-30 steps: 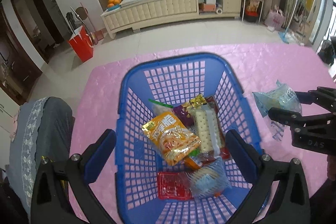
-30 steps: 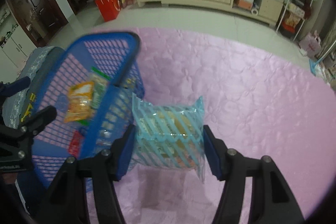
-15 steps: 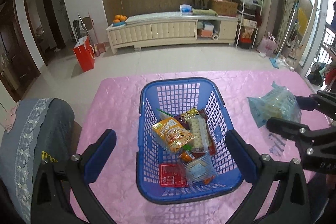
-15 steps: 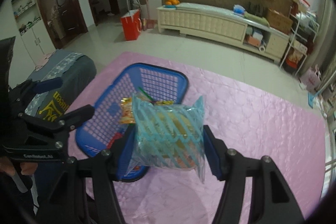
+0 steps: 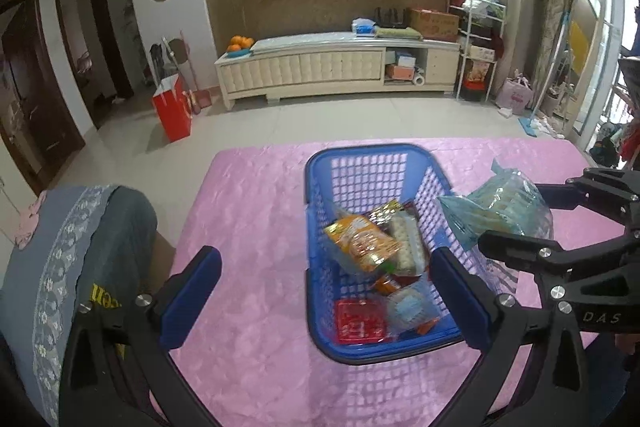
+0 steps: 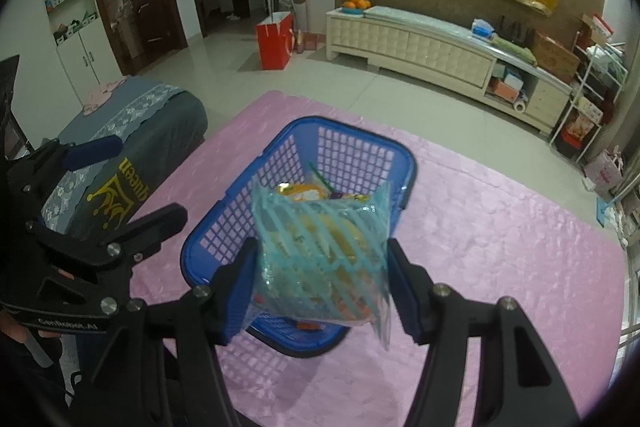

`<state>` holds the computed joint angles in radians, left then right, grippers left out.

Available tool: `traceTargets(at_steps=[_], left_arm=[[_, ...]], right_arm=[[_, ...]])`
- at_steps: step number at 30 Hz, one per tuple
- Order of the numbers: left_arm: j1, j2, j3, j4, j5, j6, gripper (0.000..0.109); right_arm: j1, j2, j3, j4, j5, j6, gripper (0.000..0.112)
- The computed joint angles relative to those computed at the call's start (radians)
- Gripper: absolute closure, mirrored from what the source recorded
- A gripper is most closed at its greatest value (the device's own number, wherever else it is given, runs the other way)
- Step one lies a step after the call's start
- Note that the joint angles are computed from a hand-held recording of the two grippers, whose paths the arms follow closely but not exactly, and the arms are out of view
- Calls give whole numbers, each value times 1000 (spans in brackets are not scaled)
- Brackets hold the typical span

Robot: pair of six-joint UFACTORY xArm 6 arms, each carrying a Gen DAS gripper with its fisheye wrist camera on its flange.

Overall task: Organize snacks
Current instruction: 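Carry the clear pack over the blue basket with the right gripper, then open the right gripper to drop the clear pack into the basket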

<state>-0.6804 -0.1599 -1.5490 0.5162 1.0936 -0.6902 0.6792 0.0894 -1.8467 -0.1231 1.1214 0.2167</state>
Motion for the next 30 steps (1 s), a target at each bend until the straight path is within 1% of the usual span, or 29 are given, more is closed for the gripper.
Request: traceTargets(at_steps=[10, 14, 18, 20, 22, 24, 25, 27, 29, 30], left_arm=[[87, -75, 172, -78, -77, -21, 6], [101, -86, 209, -99, -96, -24, 6], [107, -115, 255, -116, -118, -36, 6], [106, -122, 264, -104, -114, -46, 6], [102, -126, 268, -82, -103, -55, 6], [96, -131, 268, -68, -93, -69, 6], [94, -138, 275, -59, -93, -85, 6], [84, -162, 300, -28, -109, -129, 6], [61, -178, 314, 15, -112, -187, 6], [47, -179, 314, 38, -104, -214, 6]], right_arm=[[16, 97, -54, 22, 39, -3, 46], [22, 128, -68, 1, 60, 11, 46], [23, 134, -48, 8, 67, 18, 46], [25, 135, -39, -1, 68, 27, 46], [33, 134, -31, -29, 79, 22, 44], [28, 120, -8, -5, 74, 3, 40], [22, 105, 16, 17, 57, -6, 39], [10, 69, 72, 56, 9, -18, 27], [7, 29, 131, 58, -44, -14, 23], [8, 11, 153, 47, -61, -8, 23]])
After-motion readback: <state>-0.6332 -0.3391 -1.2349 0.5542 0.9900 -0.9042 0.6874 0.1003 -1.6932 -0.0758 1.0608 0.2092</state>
